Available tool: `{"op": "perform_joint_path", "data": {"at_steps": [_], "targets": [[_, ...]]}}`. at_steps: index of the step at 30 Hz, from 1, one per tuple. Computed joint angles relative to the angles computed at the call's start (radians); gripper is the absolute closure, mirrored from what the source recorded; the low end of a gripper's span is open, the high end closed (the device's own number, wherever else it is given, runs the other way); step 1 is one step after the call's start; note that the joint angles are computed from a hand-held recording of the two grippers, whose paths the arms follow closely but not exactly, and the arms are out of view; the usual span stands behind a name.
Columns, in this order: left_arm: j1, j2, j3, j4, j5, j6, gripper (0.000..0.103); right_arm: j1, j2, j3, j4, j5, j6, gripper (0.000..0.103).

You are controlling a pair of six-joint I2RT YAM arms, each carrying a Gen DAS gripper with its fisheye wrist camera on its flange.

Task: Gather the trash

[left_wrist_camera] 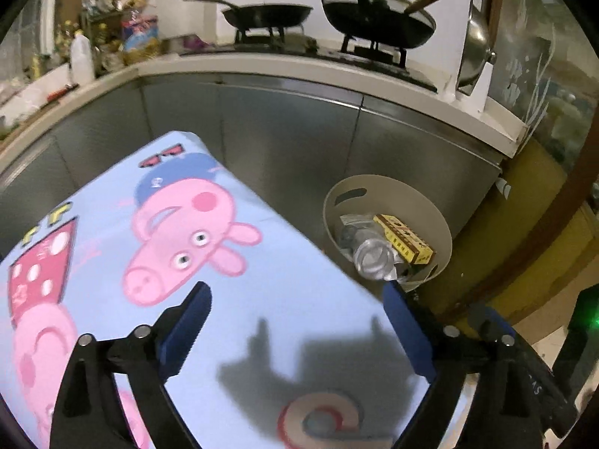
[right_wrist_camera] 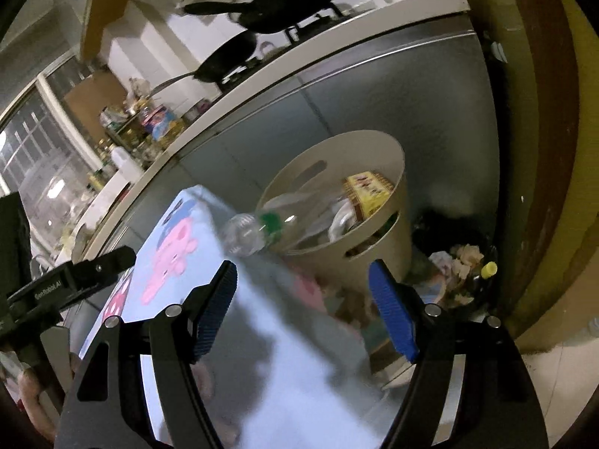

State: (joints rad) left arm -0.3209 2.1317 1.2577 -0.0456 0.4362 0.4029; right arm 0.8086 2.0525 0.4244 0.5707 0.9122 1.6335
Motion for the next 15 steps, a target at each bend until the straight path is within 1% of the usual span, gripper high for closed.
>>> {"op": "perform_joint_path", "data": {"at_steps": [2, 5, 9, 12, 15], "targets": [[0.031, -0.061, -0.077, 0.038, 0.012, 0.014, 0.006, 0.038, -0.024, 0.032, -0.086, 0.015, 0.028, 0.03], [0.072, -0.128, -0.161, 0.078, 0.039, 0.034, 0.004, 0.107, -0.057, 0.09, -0.248, 0.052, 0.099, 0.03], [0.123, -0.218, -0.266, 0.126, 0.072, 0.057, 0.004, 0.188, -0.098, 0.18, -0.485, 0.102, 0.2, 0.03], [0.148, -0.258, -0.315, 0.151, 0.08, 0.073, 0.004, 0.229, -0.109, 0.235, -0.608, 0.127, 0.256, 0.03], [0.181, -0.287, -0.347, 0.158, 0.104, 0.09, 0.004, 0.262, -0.114, 0.284, -0.7, 0.141, 0.289, 0.03]]}}
